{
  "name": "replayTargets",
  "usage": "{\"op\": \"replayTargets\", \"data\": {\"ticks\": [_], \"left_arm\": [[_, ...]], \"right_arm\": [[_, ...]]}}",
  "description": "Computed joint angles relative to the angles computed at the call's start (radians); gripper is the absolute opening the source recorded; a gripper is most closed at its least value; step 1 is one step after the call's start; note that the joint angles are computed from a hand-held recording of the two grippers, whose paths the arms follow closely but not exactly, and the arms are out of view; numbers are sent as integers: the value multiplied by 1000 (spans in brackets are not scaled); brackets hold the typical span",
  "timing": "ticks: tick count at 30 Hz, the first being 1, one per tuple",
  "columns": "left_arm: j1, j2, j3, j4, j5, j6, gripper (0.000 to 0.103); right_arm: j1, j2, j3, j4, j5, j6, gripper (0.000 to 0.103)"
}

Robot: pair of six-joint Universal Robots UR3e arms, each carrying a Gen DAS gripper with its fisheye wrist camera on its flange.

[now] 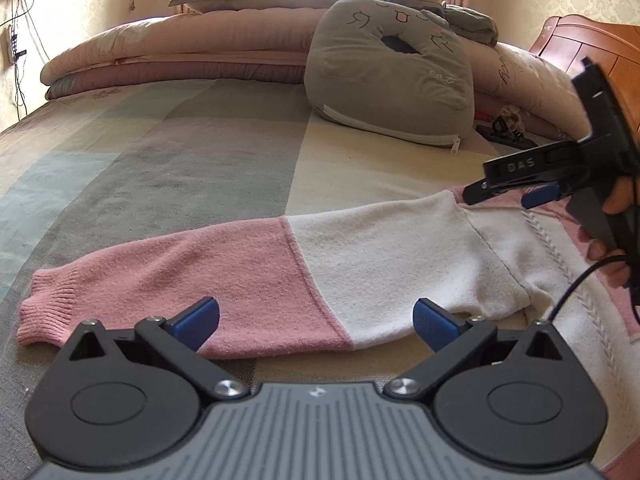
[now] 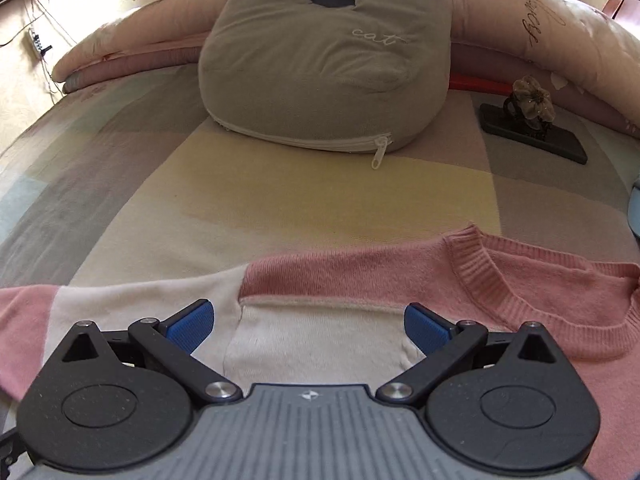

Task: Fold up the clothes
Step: 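Move the open left gripper along the pink-and-white sleeve toward its cuff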

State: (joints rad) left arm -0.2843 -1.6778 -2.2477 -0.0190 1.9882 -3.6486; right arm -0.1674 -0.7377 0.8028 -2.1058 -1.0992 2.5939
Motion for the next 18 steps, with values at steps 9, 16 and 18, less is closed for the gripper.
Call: {"op": "replayTargets", "data": {"ticks": [9, 16, 18], "left_arm": [[54, 34, -53, 21, -19, -19, 102], [27, 13, -25, 6, -9, -25, 102], [5, -4, -4, -15, 14, -28, 102]], "right_arm": [[37, 24, 26, -109, -39, 4, 103], [-253, -437, 507, 80, 152, -349, 103], [-381, -575, 649, 179, 185, -504, 103]]}}
